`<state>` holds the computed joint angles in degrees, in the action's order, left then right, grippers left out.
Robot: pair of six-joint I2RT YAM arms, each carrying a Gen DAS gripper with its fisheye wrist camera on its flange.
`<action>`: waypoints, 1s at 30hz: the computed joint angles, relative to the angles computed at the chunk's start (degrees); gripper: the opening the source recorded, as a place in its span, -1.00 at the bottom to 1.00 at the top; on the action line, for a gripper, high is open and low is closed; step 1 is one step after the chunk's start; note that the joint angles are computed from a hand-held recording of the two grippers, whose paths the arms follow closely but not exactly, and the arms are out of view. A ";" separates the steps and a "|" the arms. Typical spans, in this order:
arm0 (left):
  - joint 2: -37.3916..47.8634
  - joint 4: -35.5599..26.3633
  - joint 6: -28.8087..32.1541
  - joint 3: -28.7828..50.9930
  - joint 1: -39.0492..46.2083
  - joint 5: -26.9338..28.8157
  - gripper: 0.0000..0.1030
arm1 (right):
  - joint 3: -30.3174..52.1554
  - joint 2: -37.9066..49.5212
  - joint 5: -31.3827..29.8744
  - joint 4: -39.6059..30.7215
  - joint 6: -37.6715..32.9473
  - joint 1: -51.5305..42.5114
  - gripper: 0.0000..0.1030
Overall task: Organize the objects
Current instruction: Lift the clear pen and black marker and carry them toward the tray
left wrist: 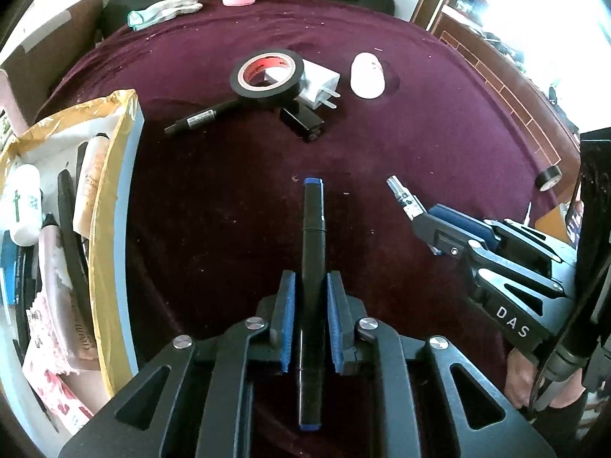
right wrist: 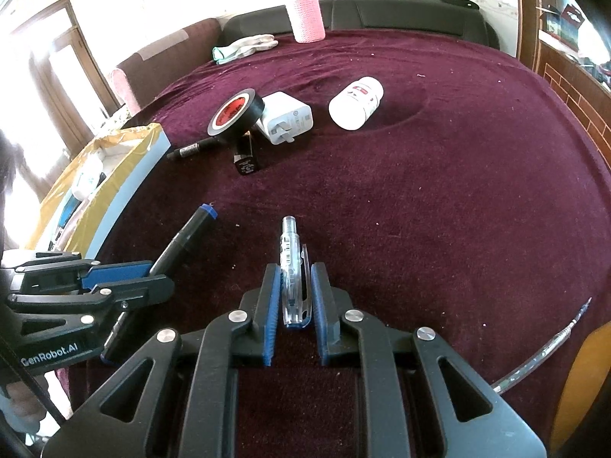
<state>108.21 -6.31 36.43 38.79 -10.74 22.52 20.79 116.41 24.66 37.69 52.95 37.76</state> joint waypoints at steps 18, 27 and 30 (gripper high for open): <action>-0.68 -24.77 6.30 10.40 10.49 14.07 -0.77 | -2.32 -1.84 5.15 5.74 8.05 7.67 -0.74; -3.90 -26.50 8.46 9.24 14.93 14.64 -0.77 | 1.60 -5.00 6.92 1.44 11.91 13.80 -0.74; -4.33 -28.17 9.99 10.22 17.57 15.28 -0.77 | 3.64 -5.39 6.66 -0.23 11.23 14.56 -0.74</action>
<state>103.88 -34.48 46.42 49.02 6.83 37.79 24.42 111.02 31.32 37.46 64.18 52.31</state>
